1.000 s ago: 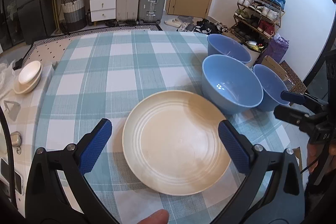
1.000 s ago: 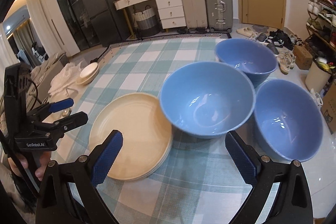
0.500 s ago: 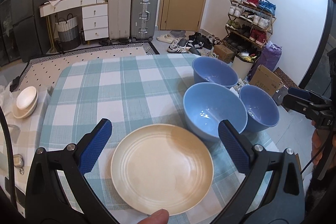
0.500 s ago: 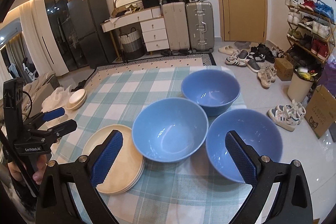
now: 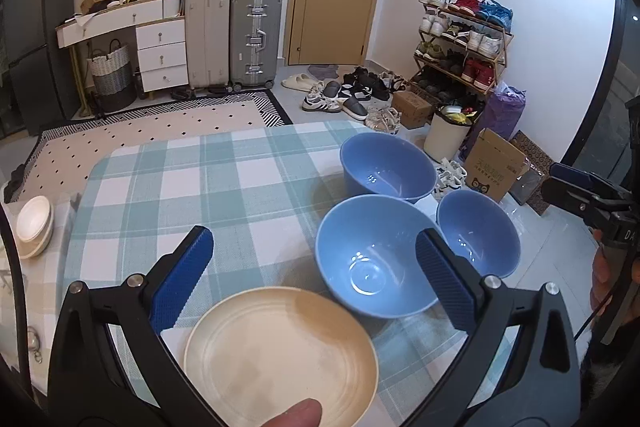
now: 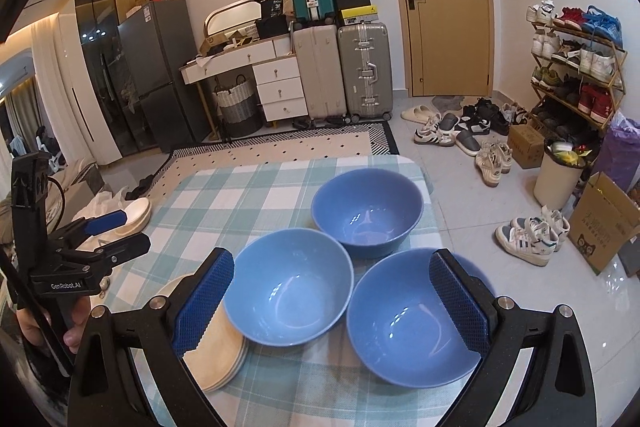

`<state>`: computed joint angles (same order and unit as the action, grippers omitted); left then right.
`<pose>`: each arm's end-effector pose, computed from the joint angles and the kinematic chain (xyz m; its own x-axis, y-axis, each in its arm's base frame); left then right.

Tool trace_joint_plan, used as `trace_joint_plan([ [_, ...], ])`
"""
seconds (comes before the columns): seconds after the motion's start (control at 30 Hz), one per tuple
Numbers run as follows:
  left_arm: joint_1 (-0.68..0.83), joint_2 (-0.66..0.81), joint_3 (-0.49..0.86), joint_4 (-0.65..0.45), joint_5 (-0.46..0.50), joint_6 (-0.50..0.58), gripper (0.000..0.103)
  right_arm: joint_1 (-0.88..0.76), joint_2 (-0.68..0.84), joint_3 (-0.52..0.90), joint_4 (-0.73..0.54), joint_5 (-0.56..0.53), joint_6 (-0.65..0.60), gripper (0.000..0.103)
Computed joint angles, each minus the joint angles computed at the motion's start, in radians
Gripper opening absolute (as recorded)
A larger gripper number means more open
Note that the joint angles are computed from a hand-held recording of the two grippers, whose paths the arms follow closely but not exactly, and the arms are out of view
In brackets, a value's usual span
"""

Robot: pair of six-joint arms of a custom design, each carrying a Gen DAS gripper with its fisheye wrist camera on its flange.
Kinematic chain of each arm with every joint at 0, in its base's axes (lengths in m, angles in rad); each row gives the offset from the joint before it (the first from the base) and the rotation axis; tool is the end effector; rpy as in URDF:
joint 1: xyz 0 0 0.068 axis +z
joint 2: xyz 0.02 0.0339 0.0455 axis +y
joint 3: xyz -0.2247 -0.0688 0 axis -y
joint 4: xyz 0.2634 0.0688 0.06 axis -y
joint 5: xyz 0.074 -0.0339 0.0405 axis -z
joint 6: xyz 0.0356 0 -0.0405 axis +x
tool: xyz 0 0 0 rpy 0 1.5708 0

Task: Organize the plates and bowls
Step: 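Move both grippers to the rim of a light-blue bowl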

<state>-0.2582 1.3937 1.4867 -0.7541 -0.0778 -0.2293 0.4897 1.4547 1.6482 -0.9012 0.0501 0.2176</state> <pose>0.3135 -0.0799 0.3517 -0.6225 -0.0700 -0.7795 0.0552 0.9896 -0.1329 0.2869 0.1509 0.3750 -0.6543 -0.1044 -0.7490 -0.3021 0.9441 0.1323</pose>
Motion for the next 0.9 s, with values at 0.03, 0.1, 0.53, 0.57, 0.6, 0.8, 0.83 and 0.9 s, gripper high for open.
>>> trace_joint_plan([
  [0.03,-0.006,0.023,0.025,-0.001,-0.006,0.003,0.101,-0.009,0.007,0.011,-0.001,-0.002,-0.007,0.100],
  [0.1,-0.009,0.079,0.079,0.002,-0.009,0.011,0.101,-0.028,0.028,0.032,0.000,-0.010,-0.018,0.100],
  [0.53,0.026,0.418,0.444,-0.039,0.043,0.049,0.101,-0.131,0.193,0.187,-0.009,-0.034,-0.034,0.100],
  [0.57,0.029,0.453,0.485,-0.048,0.048,0.052,0.101,-0.135,0.196,0.191,-0.009,-0.034,-0.034,0.100],
  [0.6,0.032,0.482,0.519,-0.057,0.049,0.055,0.101,-0.143,0.207,0.200,-0.006,-0.042,-0.036,0.100],
  [0.8,0.045,0.643,0.710,-0.105,0.066,0.062,0.101,-0.181,0.297,0.299,-0.013,-0.065,-0.046,0.100],
  [0.83,0.046,0.670,0.744,-0.113,0.065,0.061,0.101,-0.187,0.313,0.318,-0.016,-0.068,-0.048,0.100],
  [0.9,0.049,0.721,0.809,-0.130,0.074,0.057,0.101,-0.198,0.353,0.364,-0.031,-0.076,-0.052,0.100],
])
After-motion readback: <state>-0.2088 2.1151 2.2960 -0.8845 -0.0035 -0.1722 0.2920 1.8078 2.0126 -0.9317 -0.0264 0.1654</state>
